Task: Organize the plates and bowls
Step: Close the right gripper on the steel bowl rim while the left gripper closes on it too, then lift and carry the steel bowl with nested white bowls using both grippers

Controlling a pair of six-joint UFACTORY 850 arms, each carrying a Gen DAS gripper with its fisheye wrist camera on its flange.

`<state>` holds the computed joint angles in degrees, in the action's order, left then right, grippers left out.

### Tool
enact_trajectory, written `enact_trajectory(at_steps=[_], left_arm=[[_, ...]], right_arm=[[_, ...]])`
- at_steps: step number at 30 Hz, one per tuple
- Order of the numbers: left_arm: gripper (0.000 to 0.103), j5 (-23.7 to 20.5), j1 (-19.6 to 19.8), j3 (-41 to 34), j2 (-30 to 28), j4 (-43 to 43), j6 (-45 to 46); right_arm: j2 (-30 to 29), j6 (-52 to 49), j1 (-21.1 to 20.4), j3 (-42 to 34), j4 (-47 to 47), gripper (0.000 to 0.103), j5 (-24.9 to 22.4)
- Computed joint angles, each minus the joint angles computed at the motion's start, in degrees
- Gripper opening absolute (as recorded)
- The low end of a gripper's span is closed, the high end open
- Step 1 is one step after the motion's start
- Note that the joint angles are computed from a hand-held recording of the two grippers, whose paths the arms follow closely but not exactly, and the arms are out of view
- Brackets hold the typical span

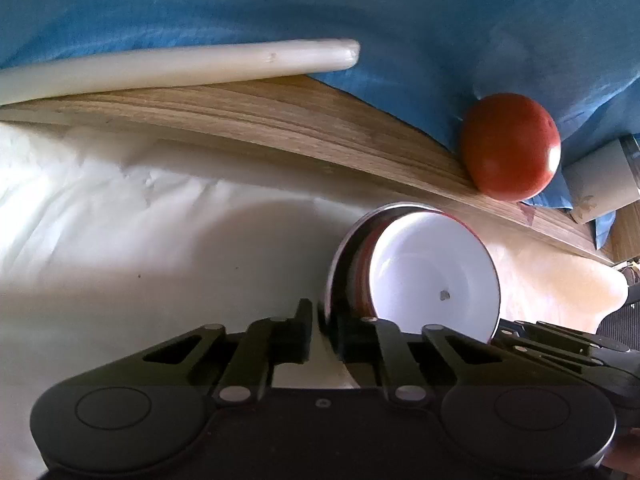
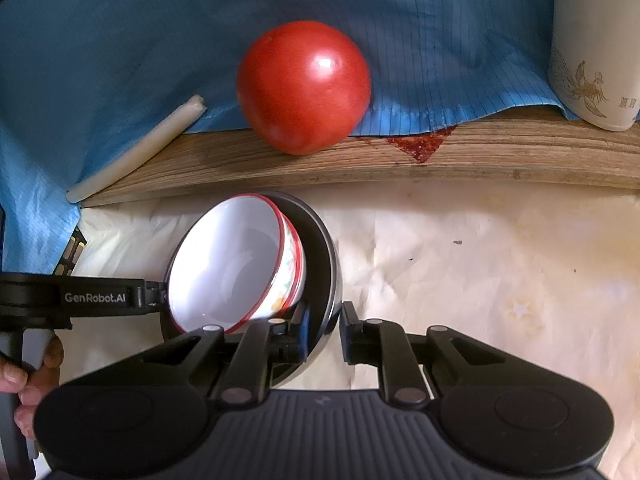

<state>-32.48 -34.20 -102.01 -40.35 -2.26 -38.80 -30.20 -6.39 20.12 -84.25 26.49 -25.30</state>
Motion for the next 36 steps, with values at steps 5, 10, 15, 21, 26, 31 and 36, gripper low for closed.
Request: enact_trajectory(at_steps=[5,10,15,21,26,31,36], left_arm=[[0.009,0.23,-0.17,0.12,0.07,0.39,-0.84],[0.008,-0.29,-0.51,-0.33,-0.19,1.89,-2.48],[0.008,-0.84,-0.74,-0.56,-0.22,1.90,-2.87],[0.008,-1.44,-0.83,-1.26,-0.63,1.95,-3.37],[0.008,-1.44,-0.95,-1.85,-1.29,1.43,-3.50],[0.008,-1.52,-0.97,-2.50,-2.00,1.04,-2.74],[0.008,-1.57,-0.99,-3.17,-2.52,0.82,-2.42]], right_arm=[[0.20,0.04,-0.03,0.31,0.26,0.017,0.19],[0.13,1.68,0.10,0.07,-1.08,0.016,0.02],[0.06,1.55,-0.08,-0.11,-0.60,0.015,-0.17],[0.02,2.03,-0.14,-0.18,-1.24,0.014,-0.21],[0.27,3.59,-0.10,0.03,-2.38,0.014,-0.03],[0.34,5.71,0.14,0.04,-3.93,0.014,0.10],[0.46,6.84,0.29,0.27,-4.59,0.014,0.58]])
